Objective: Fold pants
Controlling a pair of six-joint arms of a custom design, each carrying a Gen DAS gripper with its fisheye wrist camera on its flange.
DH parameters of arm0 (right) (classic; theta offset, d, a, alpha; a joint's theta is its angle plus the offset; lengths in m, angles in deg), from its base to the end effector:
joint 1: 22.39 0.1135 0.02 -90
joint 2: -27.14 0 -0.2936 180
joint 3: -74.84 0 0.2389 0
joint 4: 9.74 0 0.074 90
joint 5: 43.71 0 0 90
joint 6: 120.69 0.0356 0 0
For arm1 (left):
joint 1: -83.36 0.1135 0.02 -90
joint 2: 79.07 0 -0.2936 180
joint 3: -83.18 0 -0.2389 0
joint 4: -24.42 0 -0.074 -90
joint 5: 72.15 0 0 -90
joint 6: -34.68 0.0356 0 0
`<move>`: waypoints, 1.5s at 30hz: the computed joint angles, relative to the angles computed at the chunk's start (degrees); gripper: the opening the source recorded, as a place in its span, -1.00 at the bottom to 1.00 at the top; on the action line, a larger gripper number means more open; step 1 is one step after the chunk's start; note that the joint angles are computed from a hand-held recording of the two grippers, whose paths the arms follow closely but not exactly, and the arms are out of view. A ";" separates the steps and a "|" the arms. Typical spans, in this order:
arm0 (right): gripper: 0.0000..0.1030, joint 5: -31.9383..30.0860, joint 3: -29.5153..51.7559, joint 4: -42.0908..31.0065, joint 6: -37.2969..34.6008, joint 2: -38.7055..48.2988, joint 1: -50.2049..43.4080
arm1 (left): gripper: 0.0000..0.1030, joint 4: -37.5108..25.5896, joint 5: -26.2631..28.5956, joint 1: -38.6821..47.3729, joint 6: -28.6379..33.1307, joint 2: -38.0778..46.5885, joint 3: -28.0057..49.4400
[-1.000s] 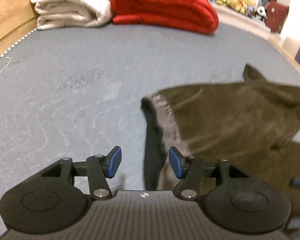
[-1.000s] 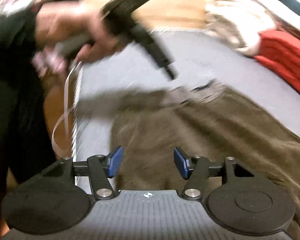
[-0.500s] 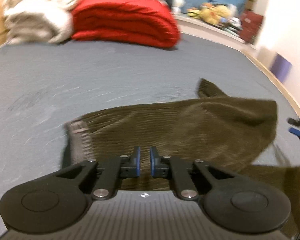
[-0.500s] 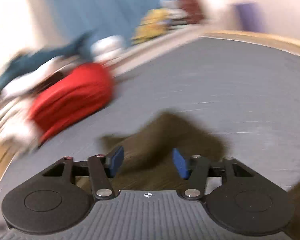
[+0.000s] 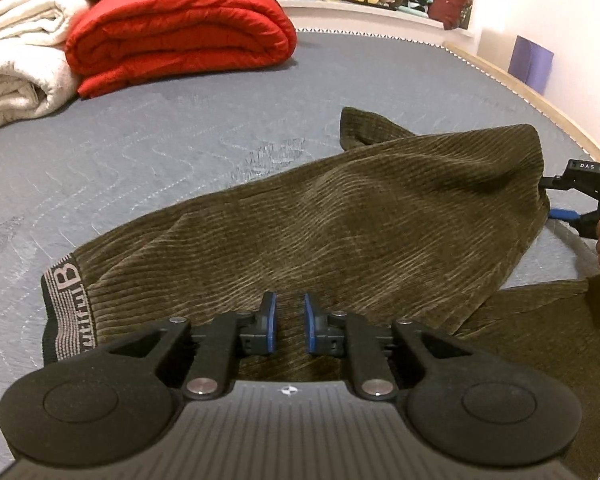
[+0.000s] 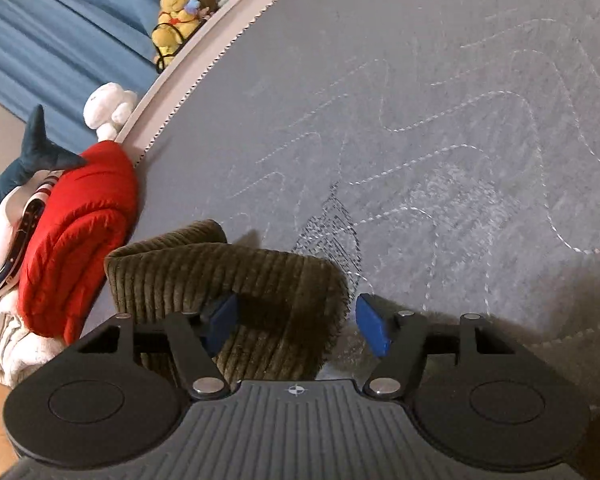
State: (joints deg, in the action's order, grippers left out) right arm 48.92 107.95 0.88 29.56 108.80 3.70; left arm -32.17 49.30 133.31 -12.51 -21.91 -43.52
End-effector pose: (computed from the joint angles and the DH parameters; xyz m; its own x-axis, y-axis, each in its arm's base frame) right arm 0.2001 0.0962 0.1576 -0.6271 0.6586 -0.4159 0.2774 0.6878 0.6708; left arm 0.1111 0.1033 0.2533 -0.7419 0.0184 -0.6703 0.0228 0.9997 0.0022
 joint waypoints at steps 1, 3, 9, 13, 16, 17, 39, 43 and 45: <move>0.00 -0.64 -0.24 1.69 -0.39 0.87 -0.03 | -0.69 0.13 -0.02 0.00 -0.05 0.39 0.08; -0.24 -1.43 -0.28 3.52 -1.20 2.13 0.66 | -0.63 0.02 -0.08 0.17 0.32 0.93 0.23; -0.82 5.41 0.52 4.26 -7.26 -0.33 6.39 | -0.44 -1.86 1.10 3.53 4.20 2.14 1.21; -0.83 15.15 4.57 3.32 -20.41 -7.41 19.53 | -0.42 -2.85 2.75 6.88 5.56 3.71 2.76; -0.83 15.87 6.40 8.86 -34.88 -9.45 32.74 | -0.34 -3.00 3.47 8.77 5.13 5.20 3.95; -0.83 13.44 7.32 9.12 -38.74 -9.19 36.44 | -0.33 -3.09 3.44 8.95 4.77 5.69 4.39; -0.17 -2.48 8.05 6.45 -15.04 5.69 26.06 | -0.17 -5.00 4.60 11.19 5.13 10.06 7.66; -0.17 -5.05 5.52 13.34 -8.28 11.96 22.57 | -0.13 -4.82 4.59 11.07 4.81 9.75 7.49; -0.17 -5.16 4.81 17.38 -5.76 15.15 22.98 | -0.13 -4.70 4.40 10.80 4.56 9.72 7.44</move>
